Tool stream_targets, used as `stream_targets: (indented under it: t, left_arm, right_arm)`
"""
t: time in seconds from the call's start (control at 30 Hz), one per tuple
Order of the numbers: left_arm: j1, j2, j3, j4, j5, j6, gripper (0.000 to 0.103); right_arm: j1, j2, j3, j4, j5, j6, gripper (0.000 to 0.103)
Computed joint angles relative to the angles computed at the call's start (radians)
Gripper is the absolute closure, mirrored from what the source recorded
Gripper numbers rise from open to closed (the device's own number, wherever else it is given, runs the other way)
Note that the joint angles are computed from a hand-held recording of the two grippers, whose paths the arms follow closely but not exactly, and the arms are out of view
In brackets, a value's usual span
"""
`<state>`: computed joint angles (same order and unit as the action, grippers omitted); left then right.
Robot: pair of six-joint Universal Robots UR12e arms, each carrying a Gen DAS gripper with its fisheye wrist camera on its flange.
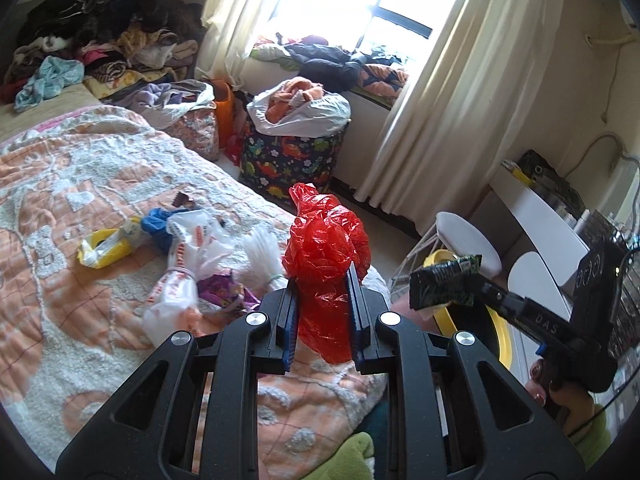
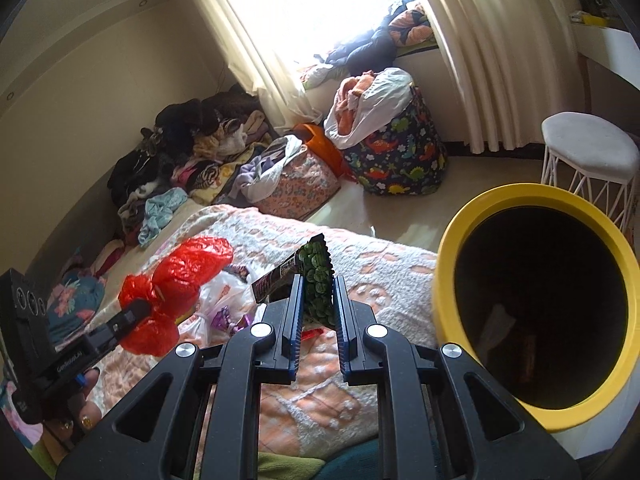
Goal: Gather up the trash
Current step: 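Carry the red bag and snack packet with both tools over the yellow bin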
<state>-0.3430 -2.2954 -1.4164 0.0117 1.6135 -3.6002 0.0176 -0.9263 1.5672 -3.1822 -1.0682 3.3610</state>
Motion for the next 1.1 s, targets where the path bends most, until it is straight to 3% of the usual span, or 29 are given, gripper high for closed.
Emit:
stream_targets:
  t: [0.4, 1.1]
  left_arm:
    - [-0.028, -0.034, 0.068, -0.050, -0.054, 0.067, 0.088]
    - [-0.075, -0.108, 0.212, -0.130, -0.117, 0.191, 0.088]
  right_arm:
    - [-0.041, 0.006, 0.009, -0.066, -0.058, 0.094, 0.089]
    - [-0.094, 0.012, 0.024, -0.107, -0.192, 0.182, 0.089]
